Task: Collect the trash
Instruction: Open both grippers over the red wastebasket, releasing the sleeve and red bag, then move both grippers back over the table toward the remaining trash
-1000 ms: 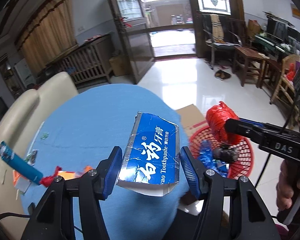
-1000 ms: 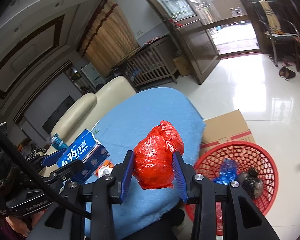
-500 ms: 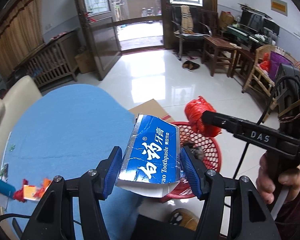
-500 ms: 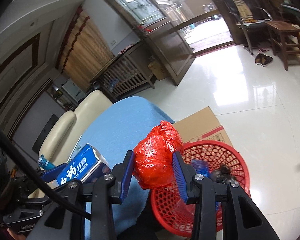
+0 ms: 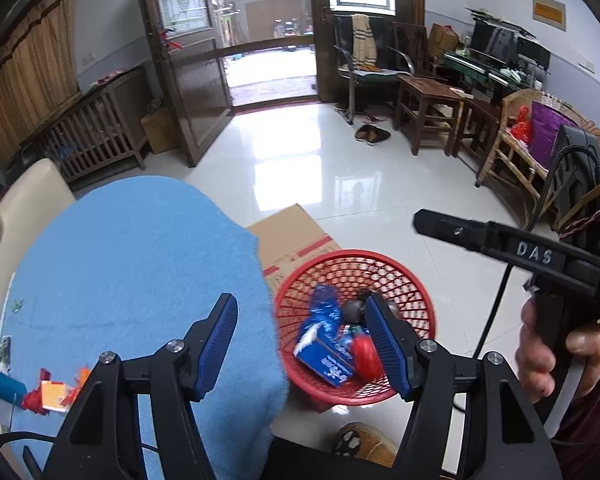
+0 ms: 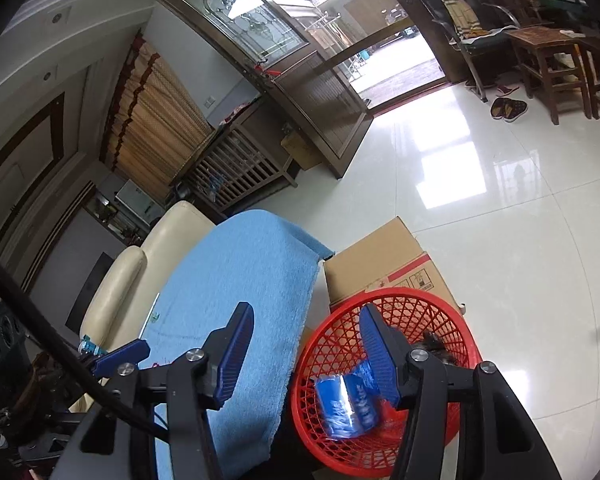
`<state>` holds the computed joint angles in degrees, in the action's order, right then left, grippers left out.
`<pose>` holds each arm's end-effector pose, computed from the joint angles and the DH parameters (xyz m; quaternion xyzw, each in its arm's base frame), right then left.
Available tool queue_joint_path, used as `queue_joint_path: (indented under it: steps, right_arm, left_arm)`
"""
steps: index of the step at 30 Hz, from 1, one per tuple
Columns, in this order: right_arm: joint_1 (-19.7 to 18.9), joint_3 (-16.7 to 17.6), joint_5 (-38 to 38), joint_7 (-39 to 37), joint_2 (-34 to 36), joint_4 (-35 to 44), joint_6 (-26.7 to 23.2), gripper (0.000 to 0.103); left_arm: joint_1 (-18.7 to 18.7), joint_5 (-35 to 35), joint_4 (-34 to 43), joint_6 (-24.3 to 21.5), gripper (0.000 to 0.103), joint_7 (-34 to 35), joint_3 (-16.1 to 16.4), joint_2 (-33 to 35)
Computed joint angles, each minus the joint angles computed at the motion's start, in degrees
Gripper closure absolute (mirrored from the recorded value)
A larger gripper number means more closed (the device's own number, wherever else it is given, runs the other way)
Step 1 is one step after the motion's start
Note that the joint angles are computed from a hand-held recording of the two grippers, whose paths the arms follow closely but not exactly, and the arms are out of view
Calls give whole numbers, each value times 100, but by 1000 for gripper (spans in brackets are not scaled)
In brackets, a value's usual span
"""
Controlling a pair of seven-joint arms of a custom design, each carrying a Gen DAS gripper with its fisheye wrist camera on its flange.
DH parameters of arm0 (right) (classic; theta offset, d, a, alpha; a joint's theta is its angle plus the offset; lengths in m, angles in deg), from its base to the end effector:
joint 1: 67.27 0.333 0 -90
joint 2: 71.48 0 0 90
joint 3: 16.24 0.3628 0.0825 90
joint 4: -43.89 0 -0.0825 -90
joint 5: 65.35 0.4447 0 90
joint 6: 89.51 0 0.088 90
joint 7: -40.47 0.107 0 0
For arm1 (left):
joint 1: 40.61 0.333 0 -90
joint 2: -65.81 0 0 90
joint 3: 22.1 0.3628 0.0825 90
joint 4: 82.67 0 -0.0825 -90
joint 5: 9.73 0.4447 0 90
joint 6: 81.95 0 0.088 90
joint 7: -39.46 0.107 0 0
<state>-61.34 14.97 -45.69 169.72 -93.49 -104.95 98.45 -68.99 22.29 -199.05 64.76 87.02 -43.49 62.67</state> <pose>0.3993 0.2797 0.4992 -0.5068 0.7073 -0.0889 0.4848 0.4017 -0.4933 0.5547 -0.4717 0.8089 -0.2774 0.2150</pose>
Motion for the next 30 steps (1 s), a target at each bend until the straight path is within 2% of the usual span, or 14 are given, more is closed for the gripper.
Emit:
queue_joint_path:
  steps: [4, 7, 11, 22, 30]
  right_arm:
    - [-101, 153, -69, -1, 0, 73, -55, 44]
    - [-183, 250, -187, -15, 38, 158, -99, 44]
    - [-311, 429, -347, 51, 58, 274, -169, 44]
    - [-677, 981, -1063, 344, 118, 740, -434, 44]
    - [-898, 1458, -1808, 629, 304, 1236, -584, 44]
  left_arm:
    - [64, 371, -265, -190, 35, -366, -31, -332]
    - [142, 445, -597, -213, 27, -601, -55, -704]
    - [326, 555, -1160, -263, 26, -956, -111, -1359]
    - [886, 104, -2346, -643, 25, -1905, -107, -3061]
    - [914, -27, -2946, -1069, 25, -2200, -197, -4247]
